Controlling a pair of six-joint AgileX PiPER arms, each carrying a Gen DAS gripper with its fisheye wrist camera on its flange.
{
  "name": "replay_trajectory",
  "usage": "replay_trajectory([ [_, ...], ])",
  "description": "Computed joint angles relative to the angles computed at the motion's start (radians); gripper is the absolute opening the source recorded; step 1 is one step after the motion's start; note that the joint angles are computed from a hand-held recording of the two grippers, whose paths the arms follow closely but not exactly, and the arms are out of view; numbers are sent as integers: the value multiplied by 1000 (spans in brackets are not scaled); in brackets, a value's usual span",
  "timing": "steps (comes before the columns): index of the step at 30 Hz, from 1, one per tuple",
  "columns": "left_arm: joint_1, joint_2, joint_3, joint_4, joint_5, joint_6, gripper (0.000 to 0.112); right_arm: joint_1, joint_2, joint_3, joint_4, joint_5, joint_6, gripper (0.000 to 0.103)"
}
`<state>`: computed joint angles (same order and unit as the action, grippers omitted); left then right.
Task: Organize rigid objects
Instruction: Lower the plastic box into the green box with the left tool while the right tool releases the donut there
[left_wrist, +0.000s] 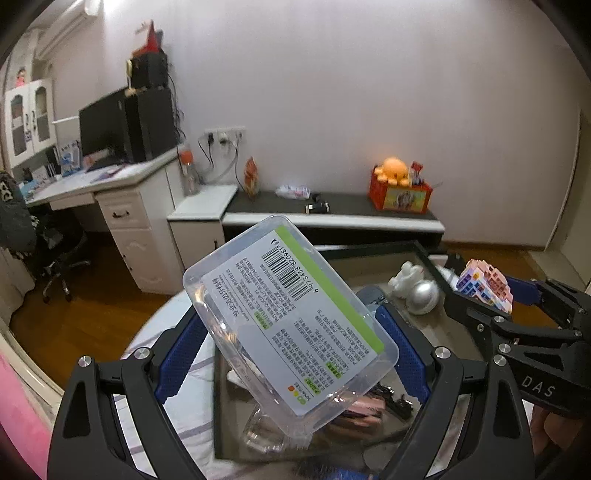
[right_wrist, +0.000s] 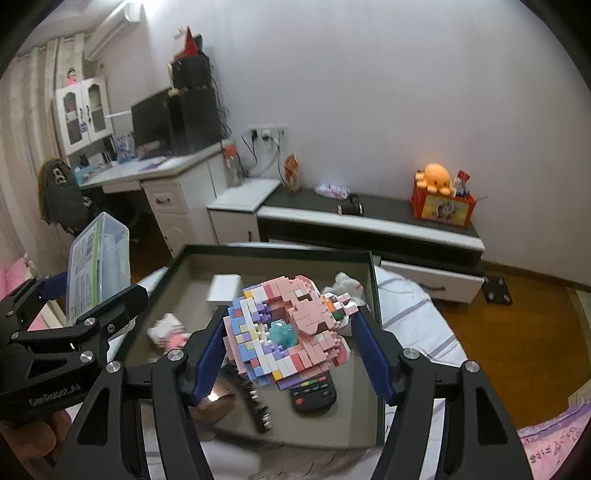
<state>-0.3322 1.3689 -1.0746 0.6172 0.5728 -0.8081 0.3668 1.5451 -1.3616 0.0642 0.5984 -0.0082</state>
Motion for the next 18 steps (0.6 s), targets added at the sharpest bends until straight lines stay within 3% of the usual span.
replay_trajectory([
  [9, 68, 199, -91, -82, -55, 99, 92, -50, 190, -111, 45, 27, -52, 67],
  [18, 87, 283, -162, -153, -3, 189, 93, -47, 258, -171, 32, 65, -35, 68],
])
